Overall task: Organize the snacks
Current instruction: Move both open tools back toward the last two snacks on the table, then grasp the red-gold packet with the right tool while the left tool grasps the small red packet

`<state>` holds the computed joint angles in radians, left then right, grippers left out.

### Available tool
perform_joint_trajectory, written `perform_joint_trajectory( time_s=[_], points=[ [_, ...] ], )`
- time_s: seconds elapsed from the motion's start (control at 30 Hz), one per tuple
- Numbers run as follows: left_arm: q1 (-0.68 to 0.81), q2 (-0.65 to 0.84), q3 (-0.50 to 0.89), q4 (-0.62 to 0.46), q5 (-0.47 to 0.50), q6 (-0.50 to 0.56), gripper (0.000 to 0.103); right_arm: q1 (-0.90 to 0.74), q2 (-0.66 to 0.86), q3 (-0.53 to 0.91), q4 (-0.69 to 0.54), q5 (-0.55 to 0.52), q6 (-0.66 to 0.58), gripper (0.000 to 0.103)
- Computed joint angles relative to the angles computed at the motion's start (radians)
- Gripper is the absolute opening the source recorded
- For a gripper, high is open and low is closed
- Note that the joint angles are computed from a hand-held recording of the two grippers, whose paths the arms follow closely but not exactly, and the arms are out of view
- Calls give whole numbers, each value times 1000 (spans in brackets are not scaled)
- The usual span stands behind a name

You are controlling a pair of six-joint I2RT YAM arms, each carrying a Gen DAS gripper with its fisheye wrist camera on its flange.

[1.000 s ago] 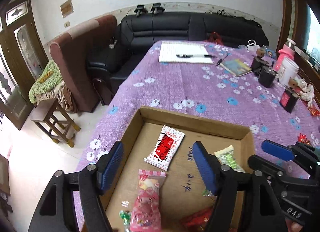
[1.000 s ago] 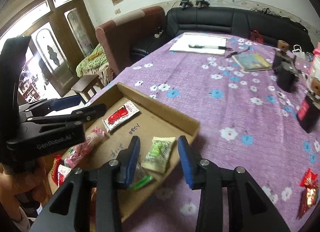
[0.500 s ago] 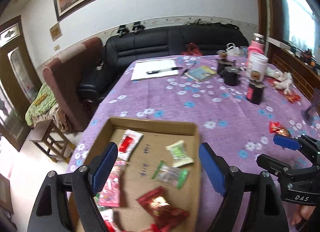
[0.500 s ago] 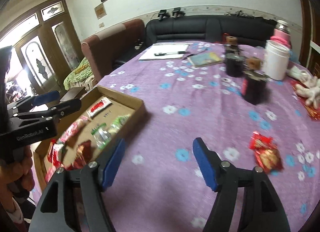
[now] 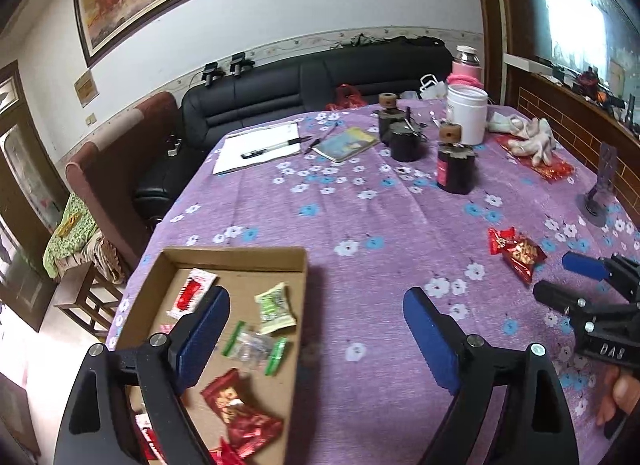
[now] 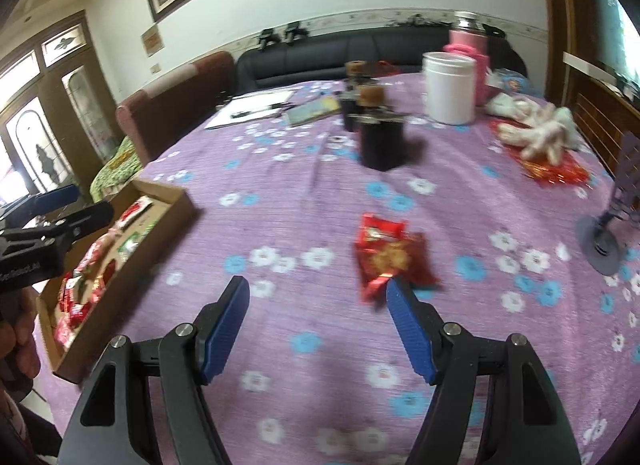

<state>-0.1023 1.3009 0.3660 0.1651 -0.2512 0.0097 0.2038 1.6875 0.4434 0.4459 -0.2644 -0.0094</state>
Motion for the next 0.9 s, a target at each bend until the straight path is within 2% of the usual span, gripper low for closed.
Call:
perform_joint_trajectory(
  time_s=[0.13,0.3,0.9],
  points=[
    [-55,67,21,24,-42,-25,93,-84,43,21,3,-30,-34,70],
    [-81,155,61,44,-48,-50,93,-137,101,70,4,-49,-60,70],
    [-103,323,136,83,-10,-82,93,-58,289,230,-20,47,-135,70]
  ],
)
